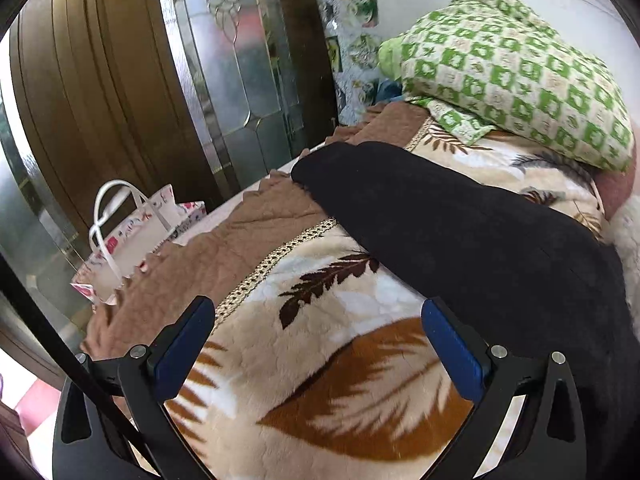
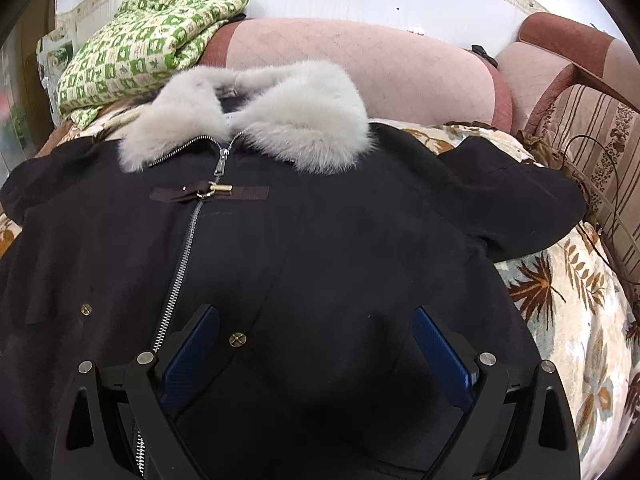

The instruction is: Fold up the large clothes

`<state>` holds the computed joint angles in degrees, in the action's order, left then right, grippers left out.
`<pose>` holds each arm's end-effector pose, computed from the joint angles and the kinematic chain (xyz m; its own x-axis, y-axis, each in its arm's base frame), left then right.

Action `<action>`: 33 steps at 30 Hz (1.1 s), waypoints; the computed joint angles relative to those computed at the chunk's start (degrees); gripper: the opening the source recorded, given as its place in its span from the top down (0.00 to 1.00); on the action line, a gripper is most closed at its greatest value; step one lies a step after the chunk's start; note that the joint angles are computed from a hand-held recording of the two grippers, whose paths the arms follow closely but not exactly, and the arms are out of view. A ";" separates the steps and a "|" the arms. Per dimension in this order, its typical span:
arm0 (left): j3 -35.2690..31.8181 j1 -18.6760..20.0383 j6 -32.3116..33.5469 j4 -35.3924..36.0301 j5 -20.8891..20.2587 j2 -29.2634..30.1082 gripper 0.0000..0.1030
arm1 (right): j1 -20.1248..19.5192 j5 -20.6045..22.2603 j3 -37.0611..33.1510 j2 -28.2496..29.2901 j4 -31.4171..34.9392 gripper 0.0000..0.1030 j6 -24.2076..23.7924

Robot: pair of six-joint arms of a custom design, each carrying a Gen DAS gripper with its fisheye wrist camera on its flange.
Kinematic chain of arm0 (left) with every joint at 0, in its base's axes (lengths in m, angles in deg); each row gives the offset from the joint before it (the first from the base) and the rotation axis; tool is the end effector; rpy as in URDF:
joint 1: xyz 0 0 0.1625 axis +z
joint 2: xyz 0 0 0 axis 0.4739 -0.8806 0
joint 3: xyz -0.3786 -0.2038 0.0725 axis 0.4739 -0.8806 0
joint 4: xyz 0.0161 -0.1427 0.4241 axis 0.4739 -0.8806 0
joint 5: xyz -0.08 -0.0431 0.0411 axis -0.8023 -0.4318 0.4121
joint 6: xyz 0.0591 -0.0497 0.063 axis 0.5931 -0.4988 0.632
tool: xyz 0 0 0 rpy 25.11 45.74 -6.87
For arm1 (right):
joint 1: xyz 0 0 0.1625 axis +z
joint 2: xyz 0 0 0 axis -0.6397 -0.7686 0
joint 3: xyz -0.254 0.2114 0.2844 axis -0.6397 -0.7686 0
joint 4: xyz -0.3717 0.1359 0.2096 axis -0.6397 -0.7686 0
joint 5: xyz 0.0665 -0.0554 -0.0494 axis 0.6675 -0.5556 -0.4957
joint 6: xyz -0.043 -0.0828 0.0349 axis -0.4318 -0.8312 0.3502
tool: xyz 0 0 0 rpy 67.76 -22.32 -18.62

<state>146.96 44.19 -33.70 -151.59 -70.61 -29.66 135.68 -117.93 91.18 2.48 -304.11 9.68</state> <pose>-0.0228 -0.8110 0.2581 -0.5589 -0.3762 -0.7390 0.3811 0.6749 -0.6318 0.1198 -0.6219 0.1028 -0.6037 0.3537 0.7145 -0.3308 0.7043 -0.6281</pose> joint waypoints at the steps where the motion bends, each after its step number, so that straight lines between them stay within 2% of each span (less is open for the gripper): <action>1: -1.02 0.52 -2.27 2.91 -0.85 0.05 0.01 | 0.00 -0.13 -0.12 0.15 0.05 0.04 -0.20; 2: -2.19 1.13 -4.74 6.19 -2.01 0.11 0.02 | 0.00 -0.23 -0.16 0.26 0.00 0.04 -0.39; 4: -5.38 2.67 -12.86 16.63 -5.71 -0.22 0.11 | -0.04 -0.42 -0.36 0.48 0.18 0.04 -0.65; 6: -9.47 4.25 -20.03 26.61 -10.12 -0.11 0.23 | -0.13 -0.54 -0.55 0.57 0.66 0.04 -0.45; 7: -12.40 5.23 -23.70 31.24 -12.70 0.33 0.23 | -0.22 -0.56 -0.53 0.52 1.04 0.04 -0.13; 12: -23.08 9.04 -34.82 41.21 -22.39 3.20 0.23 | -0.48 -0.64 -0.58 0.47 2.64 0.04 0.82; 16: -29.46 11.14 -38.74 44.65 -28.93 5.91 0.23 | -0.63 -0.84 -1.01 0.74 3.73 0.04 1.14; 22: -42.82 11.78 -36.08 50.15 -31.15 13.16 0.23 | -0.98 -0.84 -1.25 0.79 5.57 0.04 2.23; 25: -49.32 11.65 -35.20 53.05 -29.92 16.80 0.23 | -1.12 -1.04 -1.54 0.92 6.59 0.04 2.59; 28: -55.94 11.22 -35.87 56.51 -26.74 20.44 0.23 | -1.23 -1.00 -1.81 1.05 7.11 0.03 2.76; 29: -57.60 11.05 -36.27 57.78 -25.61 21.26 0.30 | -1.29 -0.93 -1.76 0.96 7.36 0.03 2.93; 30: -58.79 10.74 -36.82 58.81 -24.16 21.89 0.56 | -1.34 -0.81 -1.72 0.88 7.64 0.03 3.19; 31: -59.47 10.62 -37.86 60.34 -24.48 22.03 0.70 | -1.41 -0.64 -1.68 0.78 7.90 0.03 3.41; 33: -57.19 9.99 -39.34 59.94 -23.41 20.76 0.85 | -1.59 -0.15 -1.46 0.42 8.60 0.03 4.14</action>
<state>89.77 54.17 -73.04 -91.65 -94.02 -8.91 134.10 -118.07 89.72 2.91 -295.51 13.81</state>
